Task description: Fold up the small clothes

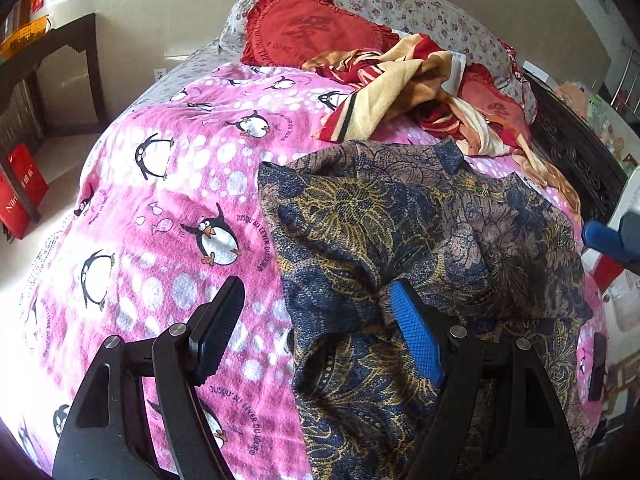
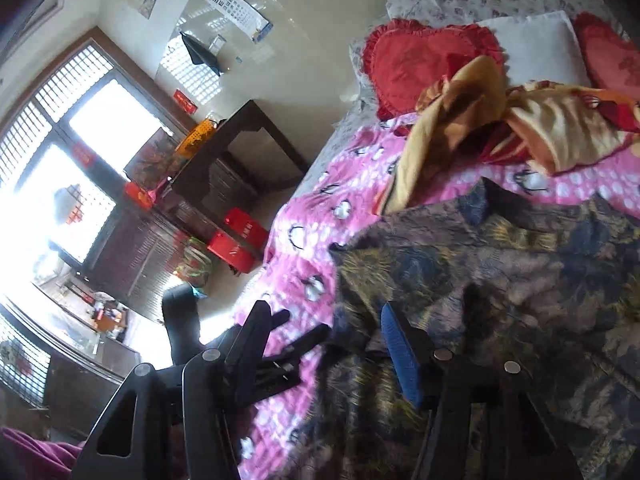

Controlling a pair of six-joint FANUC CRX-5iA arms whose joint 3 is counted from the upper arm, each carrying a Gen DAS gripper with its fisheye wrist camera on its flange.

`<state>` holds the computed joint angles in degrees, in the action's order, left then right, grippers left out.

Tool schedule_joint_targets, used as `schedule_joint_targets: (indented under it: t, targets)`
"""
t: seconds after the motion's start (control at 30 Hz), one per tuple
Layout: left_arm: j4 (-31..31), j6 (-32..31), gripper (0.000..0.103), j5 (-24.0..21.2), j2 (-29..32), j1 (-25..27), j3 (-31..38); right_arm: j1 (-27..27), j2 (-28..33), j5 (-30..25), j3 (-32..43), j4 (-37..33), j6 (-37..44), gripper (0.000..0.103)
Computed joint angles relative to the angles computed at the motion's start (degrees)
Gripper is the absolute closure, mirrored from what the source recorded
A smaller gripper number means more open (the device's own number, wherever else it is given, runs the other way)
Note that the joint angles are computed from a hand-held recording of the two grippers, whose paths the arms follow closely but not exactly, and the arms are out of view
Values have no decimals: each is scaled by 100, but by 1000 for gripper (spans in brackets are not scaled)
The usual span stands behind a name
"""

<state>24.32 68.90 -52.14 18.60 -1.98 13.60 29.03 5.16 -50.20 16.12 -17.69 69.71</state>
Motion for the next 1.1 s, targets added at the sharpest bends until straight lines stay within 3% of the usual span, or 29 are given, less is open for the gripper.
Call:
schedule_joint_targets:
  t: [0.13, 0.3, 0.47, 0.57, 0.67, 0.73, 0.87, 1.0, 1.1]
  targets:
    - [256, -252, 27, 109, 20, -115, -98, 263, -689, 95, -1286, 1959, -1152, 48]
    - [132, -667, 27, -140, 143, -389, 63, 49, -1203, 11, -2253, 2445, -1716, 48]
    - [-588, -1182, 27, -288, 290, -725, 349, -13, -1418, 255, -2549, 2390, -2012, 48]
    - [-1197, -1047, 27, -469, 566, -900, 851, -56, -1370, 353, -2496, 2146, -2089, 48]
    - [-1356, -635, 27, -651, 971, -883, 1495, -45, -1364, 374, -2477, 2129, -2175, 48]
    - [-1437, 39, 27, -826, 1268, -773, 2069, -31, -1423, 416, -2523, 2170, -2269, 48]
    - [-653, 754, 27, -603, 1275, -342, 2066, -2, -1555, 501, -2645, 2425, -2464, 42]
    - [-485, 187, 27, -789, 1189, -298, 1886, -21, -1548, 570, -2705, 2627, -2459, 39]
    - [-599, -366, 27, -790, 1162, -421, 1806, -115, -1307, 553, -2467, 2298, -1925, 39]
